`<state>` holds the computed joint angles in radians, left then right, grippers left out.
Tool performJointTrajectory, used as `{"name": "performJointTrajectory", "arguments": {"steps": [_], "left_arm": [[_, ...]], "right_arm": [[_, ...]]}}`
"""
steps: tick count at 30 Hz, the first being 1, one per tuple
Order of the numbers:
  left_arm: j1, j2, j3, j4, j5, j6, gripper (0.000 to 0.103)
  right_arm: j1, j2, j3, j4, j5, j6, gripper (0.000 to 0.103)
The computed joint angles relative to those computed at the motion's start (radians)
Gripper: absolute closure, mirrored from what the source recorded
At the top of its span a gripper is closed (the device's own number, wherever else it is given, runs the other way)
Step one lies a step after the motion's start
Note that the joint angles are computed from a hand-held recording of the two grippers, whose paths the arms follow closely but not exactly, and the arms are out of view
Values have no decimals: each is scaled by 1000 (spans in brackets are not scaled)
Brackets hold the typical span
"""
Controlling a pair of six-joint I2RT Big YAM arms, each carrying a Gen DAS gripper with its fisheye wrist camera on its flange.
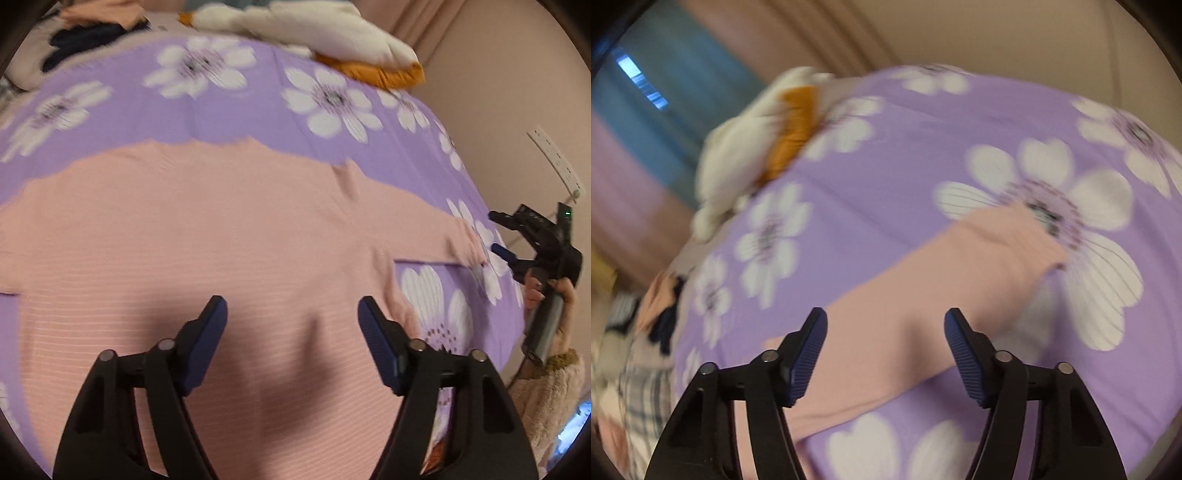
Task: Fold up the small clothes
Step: 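Move the right gripper to the sweater cuff and close on it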
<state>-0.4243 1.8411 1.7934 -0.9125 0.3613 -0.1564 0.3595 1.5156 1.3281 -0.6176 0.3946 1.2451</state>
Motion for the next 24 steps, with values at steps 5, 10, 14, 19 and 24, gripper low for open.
{"name": "performJointTrajectory", "arguments": {"steps": [5,10,14,19,24], "left_arm": [[-53,62,50,-78,48,48,46],[-95,68,25,-64,57,91,46],[-101,53,-14,-19,47,86,46],[-98,55,-22,-7,68,80,46],[-99,54,-23,-11,64,89,45]], "right_arm": [[-48,-19,-66,-24,7,100,37],[-85,-67,-175,18,-13,216,43],[-103,-81,-229,58,-17,263,51],[-119,-82,-289,240,-12,241,58],[-130,-67,-304,307,19,252,82]]}}
